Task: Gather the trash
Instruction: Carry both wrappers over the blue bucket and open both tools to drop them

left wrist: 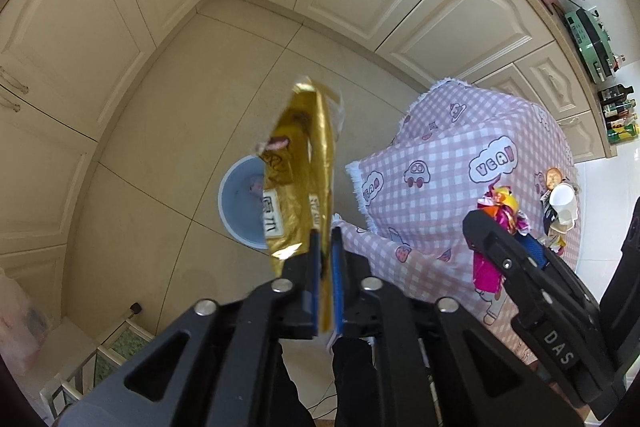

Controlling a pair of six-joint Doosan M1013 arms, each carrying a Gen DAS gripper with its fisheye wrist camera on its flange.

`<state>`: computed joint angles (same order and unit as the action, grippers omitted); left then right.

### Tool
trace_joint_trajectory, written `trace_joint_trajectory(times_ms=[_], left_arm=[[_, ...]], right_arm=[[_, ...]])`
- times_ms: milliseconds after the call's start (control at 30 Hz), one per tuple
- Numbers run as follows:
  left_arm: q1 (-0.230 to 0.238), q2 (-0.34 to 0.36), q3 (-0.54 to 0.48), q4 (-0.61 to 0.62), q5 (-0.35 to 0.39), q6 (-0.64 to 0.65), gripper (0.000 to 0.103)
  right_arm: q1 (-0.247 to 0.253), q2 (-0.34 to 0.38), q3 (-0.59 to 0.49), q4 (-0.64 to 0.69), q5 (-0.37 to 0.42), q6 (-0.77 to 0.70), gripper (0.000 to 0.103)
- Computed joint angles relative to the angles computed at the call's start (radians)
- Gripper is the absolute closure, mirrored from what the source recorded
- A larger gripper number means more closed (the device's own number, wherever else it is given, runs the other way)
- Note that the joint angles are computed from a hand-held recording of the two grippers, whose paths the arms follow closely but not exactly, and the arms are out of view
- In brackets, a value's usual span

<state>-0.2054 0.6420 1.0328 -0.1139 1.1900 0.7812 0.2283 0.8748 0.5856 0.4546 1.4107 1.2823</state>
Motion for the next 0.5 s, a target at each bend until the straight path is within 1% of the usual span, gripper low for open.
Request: trace_joint_trajectory(times_ms=[33,67,167,267,500], left_arm=[[0.000,0.005,-0.006,0.012,0.009,-0.009,0.073],[0.001,0.007,-0.007,0.028,0.015,-0.021,0.070],[0.008,0.010,-0.006,0.006,0.015,-0.015,0.068],[0.012,0.005,0.005,0.009,0.011,-0.022,0.068],[0.018,-0.026,0.046,0.021,-0.006,-0.045,0.056]], right_arm=[[0.003,0.002,-0.002,-0.003,0.000,0.002,0.056],[0.004,0.006,-0.009,-0.005,0.002,0.005,0.056],[0.009,0.011,-0.015,-0.012,0.006,0.011,0.056],[0.015,0.015,-0.021,-0.019,0.014,0.010,0.056],[0.032,0.031,-0.050,-0.023,0.044,0.005,0.055]])
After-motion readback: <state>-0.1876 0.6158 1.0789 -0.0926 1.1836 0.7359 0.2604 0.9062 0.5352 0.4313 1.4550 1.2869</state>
